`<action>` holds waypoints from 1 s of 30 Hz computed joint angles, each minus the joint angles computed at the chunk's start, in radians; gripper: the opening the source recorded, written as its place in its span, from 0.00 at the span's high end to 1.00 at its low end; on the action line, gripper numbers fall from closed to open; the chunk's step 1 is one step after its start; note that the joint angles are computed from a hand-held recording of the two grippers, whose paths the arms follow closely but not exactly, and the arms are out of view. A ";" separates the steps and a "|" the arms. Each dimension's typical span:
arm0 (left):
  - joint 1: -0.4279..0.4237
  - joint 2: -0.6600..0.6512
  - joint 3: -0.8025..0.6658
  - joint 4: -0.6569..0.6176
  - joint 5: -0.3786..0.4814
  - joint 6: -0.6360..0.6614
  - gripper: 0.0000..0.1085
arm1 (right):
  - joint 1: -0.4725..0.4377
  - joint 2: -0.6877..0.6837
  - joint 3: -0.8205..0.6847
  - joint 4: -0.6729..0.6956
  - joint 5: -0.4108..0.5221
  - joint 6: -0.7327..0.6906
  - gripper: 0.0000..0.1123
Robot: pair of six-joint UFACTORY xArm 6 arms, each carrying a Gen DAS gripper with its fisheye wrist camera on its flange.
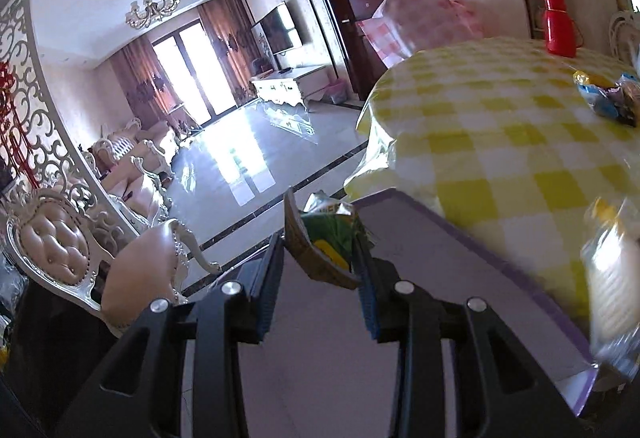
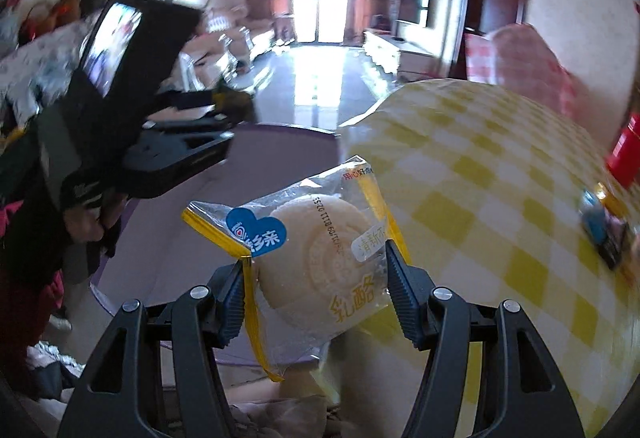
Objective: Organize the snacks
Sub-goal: 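Carry the bun and green-yellow snack to the white box and release both, then swing both tools back over the table toward the snack pile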
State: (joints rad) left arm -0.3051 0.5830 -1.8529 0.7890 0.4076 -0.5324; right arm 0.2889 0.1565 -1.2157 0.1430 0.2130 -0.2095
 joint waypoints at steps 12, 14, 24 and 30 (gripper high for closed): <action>0.030 0.074 -0.063 -0.175 0.029 0.121 0.67 | 0.058 0.123 -0.130 0.011 0.111 -0.068 0.46; 0.034 0.085 -0.076 -0.219 0.040 0.151 0.67 | 0.066 0.143 -0.152 0.022 0.130 -0.090 0.46; 0.042 0.094 -0.084 -0.249 0.040 0.161 0.72 | 0.084 0.195 -0.205 0.056 0.182 -0.150 0.46; 0.047 0.063 -0.053 -0.087 -0.017 0.003 0.08 | 0.067 0.122 -0.123 0.166 0.084 -0.206 0.24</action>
